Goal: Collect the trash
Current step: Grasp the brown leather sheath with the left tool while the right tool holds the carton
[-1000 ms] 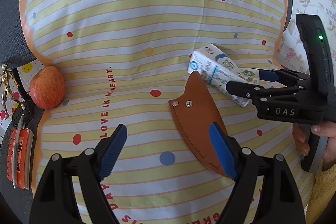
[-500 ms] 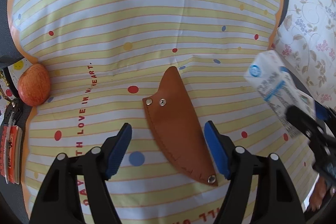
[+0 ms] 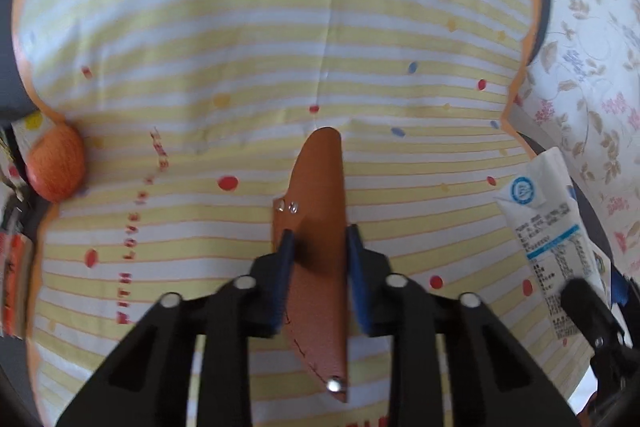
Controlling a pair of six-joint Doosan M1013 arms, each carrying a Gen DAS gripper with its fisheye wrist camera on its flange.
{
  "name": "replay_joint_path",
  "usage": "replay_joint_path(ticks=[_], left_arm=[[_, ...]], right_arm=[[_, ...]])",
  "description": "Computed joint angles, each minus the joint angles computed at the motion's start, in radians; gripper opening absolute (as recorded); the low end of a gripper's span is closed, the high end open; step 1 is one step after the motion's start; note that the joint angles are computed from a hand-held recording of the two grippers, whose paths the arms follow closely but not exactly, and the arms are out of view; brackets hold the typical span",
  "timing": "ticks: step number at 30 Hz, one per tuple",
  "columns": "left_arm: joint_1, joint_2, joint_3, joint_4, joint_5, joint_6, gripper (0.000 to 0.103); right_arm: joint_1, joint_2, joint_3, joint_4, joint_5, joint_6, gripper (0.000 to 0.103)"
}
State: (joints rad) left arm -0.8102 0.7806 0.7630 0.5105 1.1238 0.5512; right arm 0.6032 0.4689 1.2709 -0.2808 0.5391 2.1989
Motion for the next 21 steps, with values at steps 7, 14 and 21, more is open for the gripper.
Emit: replay_joint_path(ticks=[7,14,21], left_arm=[[-0.005,-0.113,0.186,-0.045,-0.115,-0.045,0.018],[0.002,-0.139,0.234,-0.075,-0.114,-0.071,0.034],[0.021,-0.129,0.229,-0.076,-0.156,-0.098,0.025]], right_arm=[[0.011,-0.039,0.049,-0.051,0.015,0.065,0.074],[0.018,-0.067,0.087,-0.083,0.001,0.119,0.074],[0.020,-0.071,0.093,-0.072,-0.010,0.101,0.074]])
